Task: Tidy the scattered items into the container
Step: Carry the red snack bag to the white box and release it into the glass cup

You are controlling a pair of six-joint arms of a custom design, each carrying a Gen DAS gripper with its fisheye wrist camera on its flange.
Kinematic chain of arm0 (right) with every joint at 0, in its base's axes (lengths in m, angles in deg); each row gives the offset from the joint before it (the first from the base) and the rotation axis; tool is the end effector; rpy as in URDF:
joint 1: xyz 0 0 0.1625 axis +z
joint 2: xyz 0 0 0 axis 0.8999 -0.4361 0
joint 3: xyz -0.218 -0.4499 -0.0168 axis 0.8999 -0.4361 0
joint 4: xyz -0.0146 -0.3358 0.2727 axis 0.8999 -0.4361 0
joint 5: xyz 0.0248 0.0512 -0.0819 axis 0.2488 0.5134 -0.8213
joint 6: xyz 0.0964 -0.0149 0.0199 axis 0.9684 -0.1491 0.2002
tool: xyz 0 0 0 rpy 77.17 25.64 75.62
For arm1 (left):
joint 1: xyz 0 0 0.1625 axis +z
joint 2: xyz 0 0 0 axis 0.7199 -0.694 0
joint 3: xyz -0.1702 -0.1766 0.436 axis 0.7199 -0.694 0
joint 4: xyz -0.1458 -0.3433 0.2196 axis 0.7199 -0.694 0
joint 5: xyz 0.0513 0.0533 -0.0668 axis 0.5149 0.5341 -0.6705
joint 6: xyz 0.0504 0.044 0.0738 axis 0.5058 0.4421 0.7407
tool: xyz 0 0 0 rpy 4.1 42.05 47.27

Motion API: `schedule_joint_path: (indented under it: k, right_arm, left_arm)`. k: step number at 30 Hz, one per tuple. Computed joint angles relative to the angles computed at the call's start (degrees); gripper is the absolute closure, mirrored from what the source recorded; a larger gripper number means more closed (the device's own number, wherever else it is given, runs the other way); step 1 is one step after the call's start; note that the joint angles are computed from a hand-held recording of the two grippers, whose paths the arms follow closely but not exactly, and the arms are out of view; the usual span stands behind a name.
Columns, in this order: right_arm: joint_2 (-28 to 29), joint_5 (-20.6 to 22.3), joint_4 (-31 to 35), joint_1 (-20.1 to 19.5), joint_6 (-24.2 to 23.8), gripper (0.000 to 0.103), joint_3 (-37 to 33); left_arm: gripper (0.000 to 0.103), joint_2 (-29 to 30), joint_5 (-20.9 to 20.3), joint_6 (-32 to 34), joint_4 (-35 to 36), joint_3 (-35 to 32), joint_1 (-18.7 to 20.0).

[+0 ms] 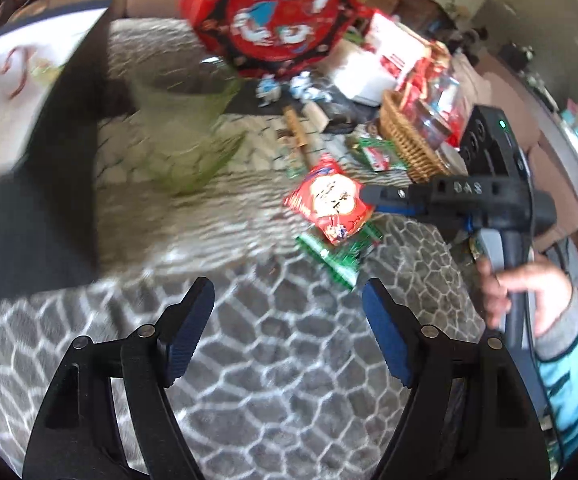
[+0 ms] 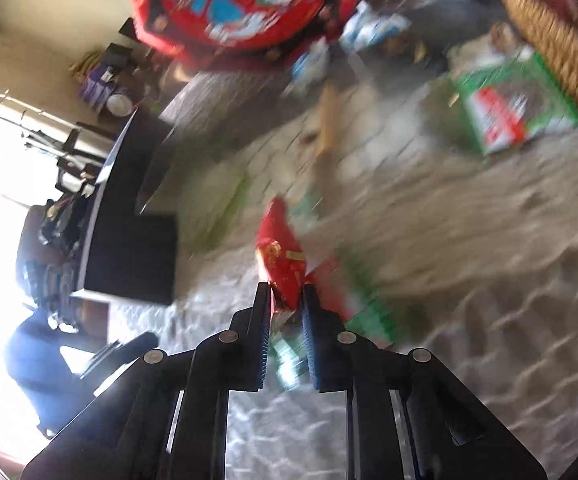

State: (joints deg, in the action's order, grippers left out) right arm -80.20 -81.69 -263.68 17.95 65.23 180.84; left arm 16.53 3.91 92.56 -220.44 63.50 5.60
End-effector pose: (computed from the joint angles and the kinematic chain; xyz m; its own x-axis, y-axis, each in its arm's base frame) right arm 0.0492 -0.4624 0.2840 -0.9336 0.3439 0.1010 0.2063 0.7461 -0.6331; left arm -0.3446 -0.6705 0.1112 -0.7425 0.6576 -0.1275 0.6660 0.7451 -0.0361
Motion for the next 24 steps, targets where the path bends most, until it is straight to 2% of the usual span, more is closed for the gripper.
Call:
schedule_joint_path:
  k: [5, 7, 8, 9, 10, 15, 18, 20, 22, 24]
  right_arm:
    - [-2.3, -0.5, 0.8, -3.1, -1.1, 0.086, -0.2]
    - [-2.4, 1.3, -2.1, -4.6, -0.1, 0.074, 0.8]
    - [-2.9, 3.2, -4.6, -5.8, 0.6, 0.055, 2.4]
    - [-3.1, 4.8, -6.3, -6.7, 1.1, 0.043, 3.5]
    - [-3.2, 5.8, -6.4, -7.1, 1.8, 0.043, 3.6]
    - [-2.2, 12.7, -6.5, -8.6, 5.0, 0.044, 4.1]
    - [-0.7, 14.3, -4.9, -9.4, 4.7, 0.053, 2.9]
    - [0.4, 16.8, -4.6, -10.9, 5.8, 0.059, 2.3]
    - [1.1, 18.8, -5.2, -12.1, 6.6, 0.067, 2.1]
    - [1.7, 19.9, -5.5, -12.7, 6.6, 0.079, 1.6]
  left_arm:
    - [0.028, 4.7, 0.8, 4.5, 2.2, -5.7, -1.9]
    - [0.028, 7.1, 0.5, 5.2, 3.7, -8.6, -2.3]
    - [0.028, 8.3, 0.5, 5.1, 4.7, -10.1, -2.3]
    - [0.028, 9.4, 0.5, 5.0, 5.7, -11.6, -2.3]
    - [0.028, 10.4, 0.5, 4.9, 6.5, -12.8, -2.2]
    - [0.028, 13.7, 0.3, 3.9, 8.4, -17.1, -1.4]
    - [0.032, 15.0, -1.3, 2.8, 9.4, -18.9, -0.8]
    - [0.042, 15.6, -0.9, 2.3, 9.0, -19.3, -0.7]
    - [0.070, 16.3, -1.9, 1.4, 10.1, -20.1, -0.2]
    - [0.076, 17.0, -1.8, 1.6, 12.2, -20.7, -0.1]
